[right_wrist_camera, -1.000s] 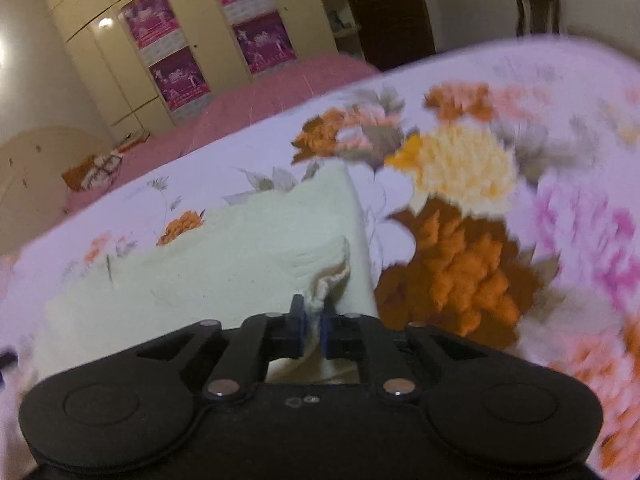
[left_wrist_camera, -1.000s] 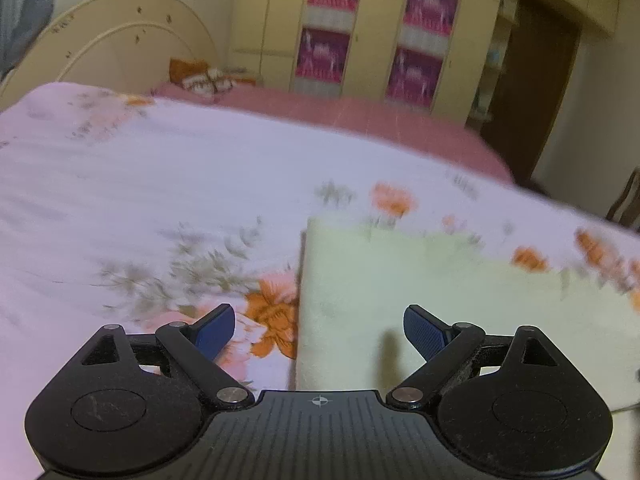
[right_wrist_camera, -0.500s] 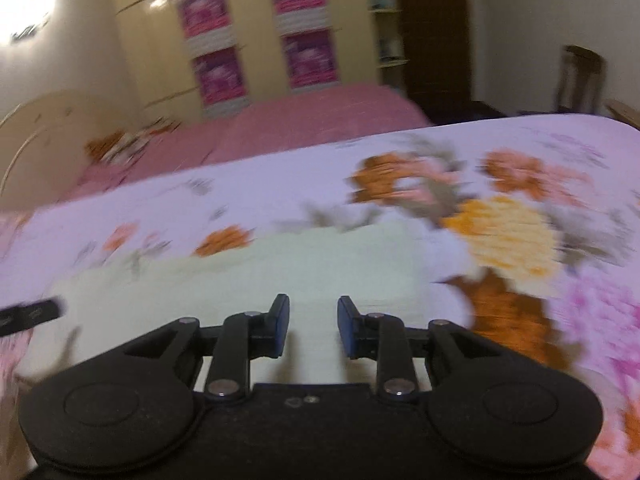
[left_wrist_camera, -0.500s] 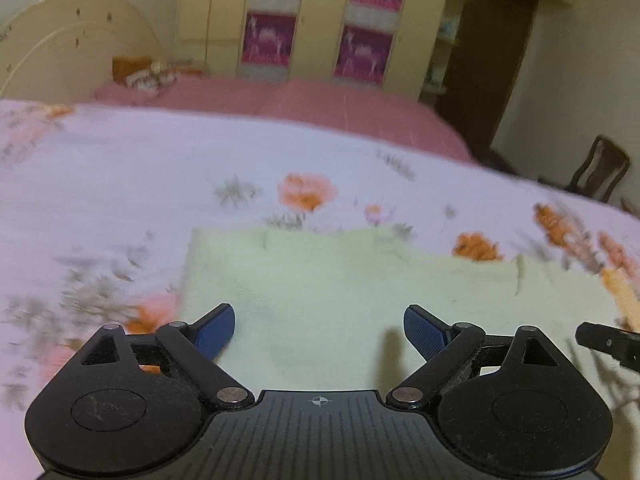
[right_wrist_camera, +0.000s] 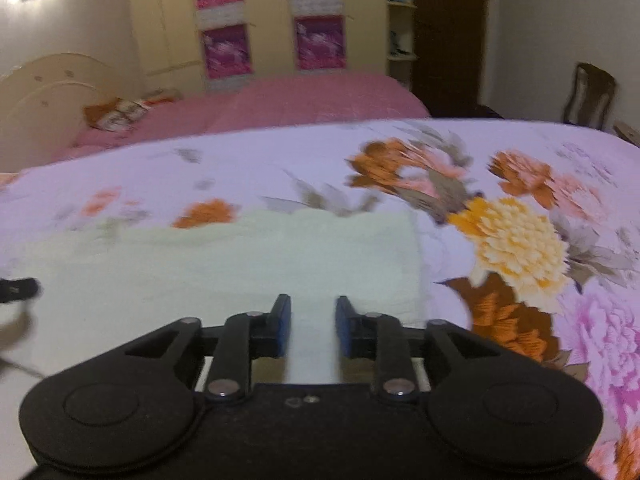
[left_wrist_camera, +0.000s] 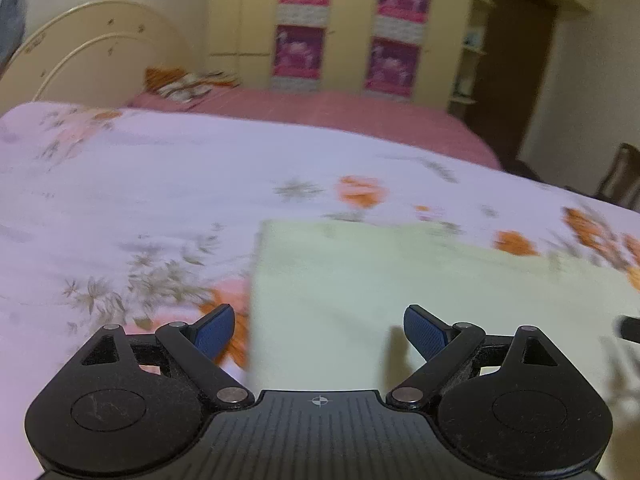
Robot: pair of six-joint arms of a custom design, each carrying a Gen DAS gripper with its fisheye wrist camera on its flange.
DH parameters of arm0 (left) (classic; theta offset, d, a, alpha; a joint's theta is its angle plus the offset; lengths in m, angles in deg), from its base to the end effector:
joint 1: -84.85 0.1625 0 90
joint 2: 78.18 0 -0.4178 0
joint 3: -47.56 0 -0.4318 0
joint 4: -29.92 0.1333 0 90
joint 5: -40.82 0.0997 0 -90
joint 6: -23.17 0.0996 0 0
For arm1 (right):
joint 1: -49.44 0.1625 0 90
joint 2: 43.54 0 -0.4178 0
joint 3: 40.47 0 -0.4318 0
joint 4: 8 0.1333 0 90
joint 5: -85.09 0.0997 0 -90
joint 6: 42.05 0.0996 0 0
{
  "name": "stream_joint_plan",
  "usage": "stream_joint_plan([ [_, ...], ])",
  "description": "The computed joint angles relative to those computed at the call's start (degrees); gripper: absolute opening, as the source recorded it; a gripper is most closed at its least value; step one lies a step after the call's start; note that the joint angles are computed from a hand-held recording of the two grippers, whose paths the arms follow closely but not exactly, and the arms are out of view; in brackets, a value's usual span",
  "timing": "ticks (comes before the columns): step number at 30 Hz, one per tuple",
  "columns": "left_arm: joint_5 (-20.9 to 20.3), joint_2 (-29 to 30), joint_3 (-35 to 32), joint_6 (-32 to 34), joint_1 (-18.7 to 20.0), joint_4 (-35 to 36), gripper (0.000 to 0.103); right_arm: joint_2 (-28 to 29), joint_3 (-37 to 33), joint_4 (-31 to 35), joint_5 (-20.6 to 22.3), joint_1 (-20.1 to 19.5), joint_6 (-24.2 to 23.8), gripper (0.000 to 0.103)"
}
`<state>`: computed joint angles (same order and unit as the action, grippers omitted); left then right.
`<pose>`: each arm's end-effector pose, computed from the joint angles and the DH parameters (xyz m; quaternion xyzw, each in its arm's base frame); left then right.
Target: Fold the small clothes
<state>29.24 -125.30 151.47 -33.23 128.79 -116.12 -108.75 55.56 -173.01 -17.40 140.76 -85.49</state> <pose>-0.2864 -0.5966 0.0861 -0.0657 0.7720 -0.4897 0.3998 0.1275 -0.6825 0.3203 0.3129 -0.8673 0.3127 0.2284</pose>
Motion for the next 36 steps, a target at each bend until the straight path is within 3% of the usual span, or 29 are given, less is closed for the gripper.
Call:
stream_joint_plan([
  [4, -2.7, 2.0, -0.1, 5.3, -2.2, -3.3, 0.091, -2.4, 3.9, 1.8, 1.1, 0.9, -3.4, 0.026],
  [8, -3.1, 1.4, 1.3, 1.5, -3.0, 3.4, 0.091, -2.6, 5.7, -0.3, -1.8, 0.5, -6.2, 0.026],
  [10, -3.8, -0.4, 1.9, -2.6, -3.7, 9.4, 0.091, -3.1, 5.6, -1.0, -2.6, 0.0, -5.9, 0.026],
  [12, -4.4, -2.5, 2.4, -11.1, -5.1, 18.7, 0.091, -4.1, 5.7, -1.2, -4.2, 0.0, -4.5, 0.028],
  [13, -5.0, -3.2, 3.0, -13.6, -6.0, 20.1, 0.091, -5.3, 6.2, -0.5, -4.1, -0.2, -4.0, 0.029],
  [16, -7.3, -3.0, 4.6, -12.1, -8.2, 16.8, 0.091, -10.7, 9.3, 5.6, 0.4, -1.1, -1.8, 0.029],
  [19, -10.0, -0.8, 4.1, -11.1, -9.2, 15.1, 0.091, -14.4, 13.8, 8.7, 2.6, -0.9, -3.4, 0.029],
  [25, -9.2, -1.8, 5.2, -18.8, -10.5, 24.2, 0.091, -15.6, 18.0, 7.1, -0.1, -1.0, -8.0, 0.029],
  [30, -10.2, -4.0, 5.6, -30.7, -11.5, 35.5, 0.091, -18.0, 18.2, 5.9, -0.1, -3.8, -9.5, 0.029],
  [33, -9.9, -3.6, 4.6, -33.9, -11.3, 39.3, 0.093, -19.8, 17.9, 7.8, 1.2, -5.6, -8.3, 0.029],
  [36, -10.4, -2.8, 2.5, -38.5, -11.0, 44.5, 0.096, -20.7, 19.0, 7.0, 2.1, -6.3, -10.1, 0.030],
])
